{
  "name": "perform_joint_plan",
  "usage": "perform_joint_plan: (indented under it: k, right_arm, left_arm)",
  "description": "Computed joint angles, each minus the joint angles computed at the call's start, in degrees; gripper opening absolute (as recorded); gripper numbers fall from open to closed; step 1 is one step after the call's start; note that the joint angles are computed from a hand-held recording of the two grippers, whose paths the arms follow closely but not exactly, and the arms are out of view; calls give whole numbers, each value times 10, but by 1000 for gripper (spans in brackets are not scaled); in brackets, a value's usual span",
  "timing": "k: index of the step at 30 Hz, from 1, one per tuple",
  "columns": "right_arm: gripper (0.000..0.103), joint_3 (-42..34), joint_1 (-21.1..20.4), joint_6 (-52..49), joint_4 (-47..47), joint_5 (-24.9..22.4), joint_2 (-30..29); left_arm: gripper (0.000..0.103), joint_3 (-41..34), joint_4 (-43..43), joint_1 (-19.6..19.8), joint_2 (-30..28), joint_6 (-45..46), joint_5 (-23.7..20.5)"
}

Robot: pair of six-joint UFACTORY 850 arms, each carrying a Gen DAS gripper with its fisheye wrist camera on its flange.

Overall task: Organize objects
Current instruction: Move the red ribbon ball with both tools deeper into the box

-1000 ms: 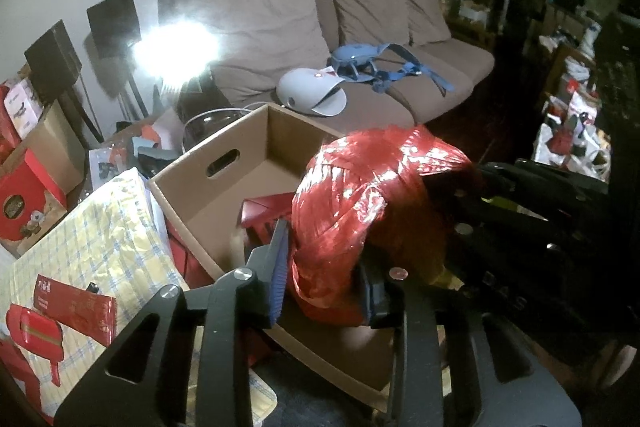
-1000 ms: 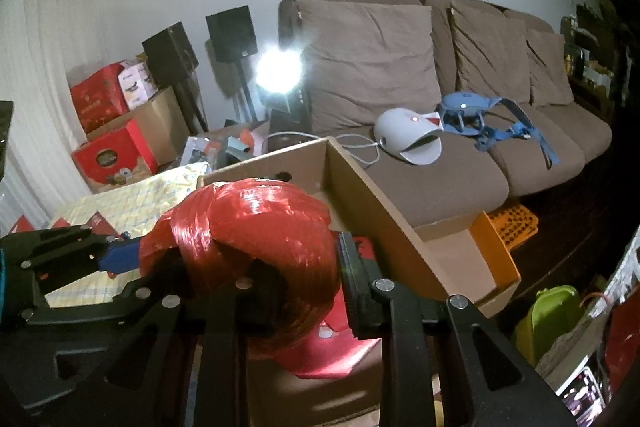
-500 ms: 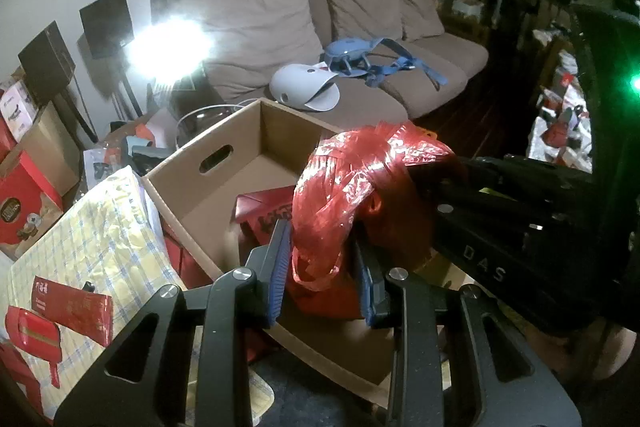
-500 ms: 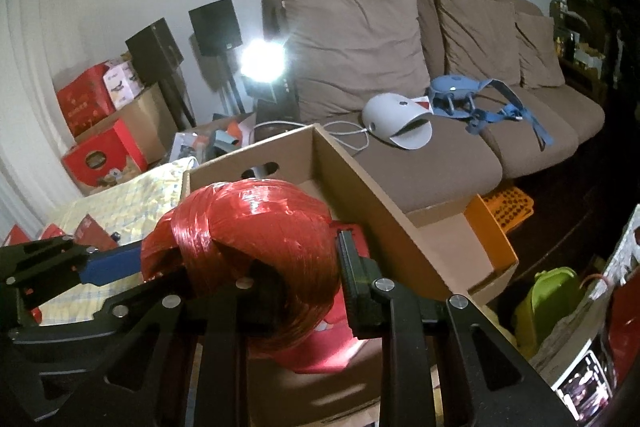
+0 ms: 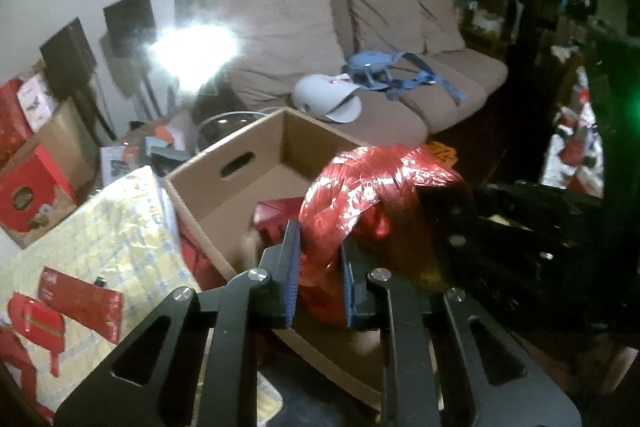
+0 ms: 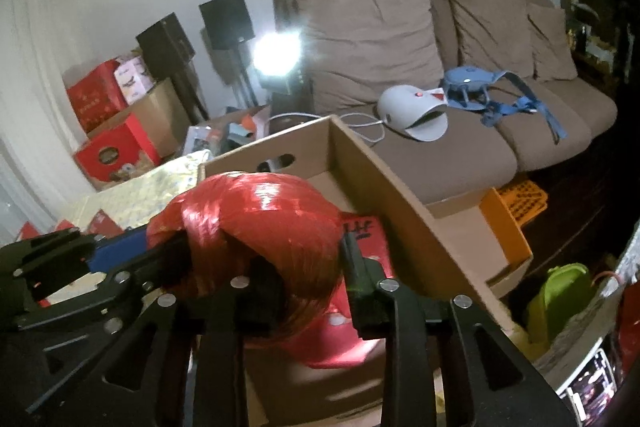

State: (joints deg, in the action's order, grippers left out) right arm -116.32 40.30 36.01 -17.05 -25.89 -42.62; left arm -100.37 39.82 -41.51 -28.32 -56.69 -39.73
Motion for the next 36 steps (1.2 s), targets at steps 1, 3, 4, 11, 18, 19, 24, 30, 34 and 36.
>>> perform_joint_plan:
  k: [1,3,4,11,18,19,24,30,34,36]
  right_arm:
    - [28,-5,2,2,-5,-5,-3]
    - [29,-9,3,-4,-3,-9,-6]
    - [30,-9,1,-17,12,-8,-6]
    - [32,-12,0,-81,80,1,-7]
    - [29,-2,2,-30,23,7,-1]
    - [27,-4,3,-17,8,4,-2]
    - [22,-1,4,20,-35,-3,1]
    - [21,-4,6,34,-48,-8,-1]
    - [21,-10,6,29,-40,-12,-4]
    - [21,-9,5,31,-37,-13,-3]
  left_arm:
    - [15,-2,4,0,-2,-3,-5]
    - [15,-4,1,1,-4,0,-10]
    - [15,-3,-2,2,-4,0,-10]
    - [15,12,4,9,7,-26,2]
    - [15,7,1,6,5,-18,6]
    - [15,8,1,5,6,-16,9]
    - [17,15,7,2,15,-18,27]
    - [17,9,-1,1,11,-8,24]
    - [17,8,-5,1,10,-5,23]
    - [17,9,-6,2,9,-4,25]
